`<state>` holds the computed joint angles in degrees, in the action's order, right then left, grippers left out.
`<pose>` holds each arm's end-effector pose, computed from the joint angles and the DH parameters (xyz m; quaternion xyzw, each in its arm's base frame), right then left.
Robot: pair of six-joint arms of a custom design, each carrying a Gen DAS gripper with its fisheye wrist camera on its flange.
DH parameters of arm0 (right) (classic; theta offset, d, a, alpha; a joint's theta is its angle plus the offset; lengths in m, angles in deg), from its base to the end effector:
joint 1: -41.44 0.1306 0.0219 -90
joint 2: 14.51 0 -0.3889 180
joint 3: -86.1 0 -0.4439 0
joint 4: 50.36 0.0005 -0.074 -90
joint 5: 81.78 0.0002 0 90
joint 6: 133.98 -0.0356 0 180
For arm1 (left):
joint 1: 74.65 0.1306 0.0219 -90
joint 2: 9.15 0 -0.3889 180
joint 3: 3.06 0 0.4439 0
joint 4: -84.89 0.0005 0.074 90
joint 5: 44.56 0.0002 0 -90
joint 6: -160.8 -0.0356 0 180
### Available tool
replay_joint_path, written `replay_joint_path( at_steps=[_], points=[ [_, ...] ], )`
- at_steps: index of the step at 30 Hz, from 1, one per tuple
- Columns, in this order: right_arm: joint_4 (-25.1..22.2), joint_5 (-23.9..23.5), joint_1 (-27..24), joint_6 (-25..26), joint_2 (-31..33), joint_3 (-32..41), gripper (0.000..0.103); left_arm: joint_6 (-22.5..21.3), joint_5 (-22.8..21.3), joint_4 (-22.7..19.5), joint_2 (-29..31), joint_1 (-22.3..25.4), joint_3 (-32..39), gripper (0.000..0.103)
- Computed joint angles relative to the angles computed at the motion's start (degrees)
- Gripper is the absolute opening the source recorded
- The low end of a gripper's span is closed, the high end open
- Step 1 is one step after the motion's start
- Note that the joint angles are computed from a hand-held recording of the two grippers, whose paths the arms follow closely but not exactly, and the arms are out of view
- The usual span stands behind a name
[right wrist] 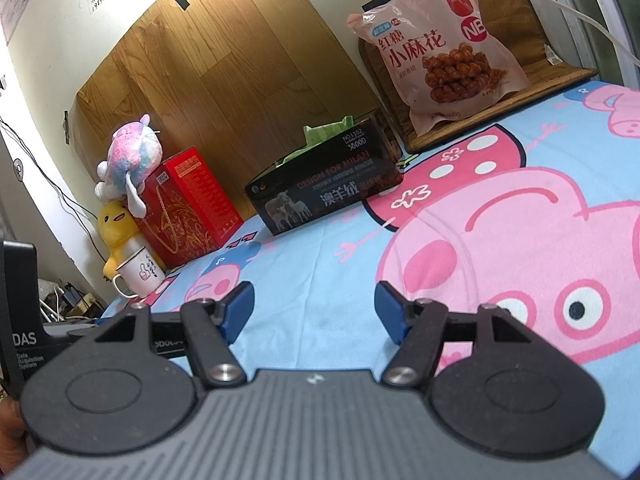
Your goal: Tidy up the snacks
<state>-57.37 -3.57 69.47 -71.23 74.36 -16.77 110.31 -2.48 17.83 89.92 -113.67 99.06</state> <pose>0.4839 0.2653 0.3939 -0.0653 0.8081 0.3427 0.4745 0.4585 -0.3382 0.4502 -0.0951 0.8900 0.1763 0.4095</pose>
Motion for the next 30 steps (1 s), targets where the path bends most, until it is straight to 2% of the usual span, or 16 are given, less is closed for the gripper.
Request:
replay_joint_path(
  at_steps=[21, 30],
  points=[
    [0.0, -0.04, -0.03, -0.03, -0.04, -0.1, 0.069, 1.58, 0.38, -1.45, 0.45, -0.02, 0.49, 0.103],
    [-0.04, -0.03, -0.01, -0.05, -0.12, -0.19, 0.069, 1.08, 2.28, -0.64, 0.19, 0.32, 0.19, 0.103]
  ],
)
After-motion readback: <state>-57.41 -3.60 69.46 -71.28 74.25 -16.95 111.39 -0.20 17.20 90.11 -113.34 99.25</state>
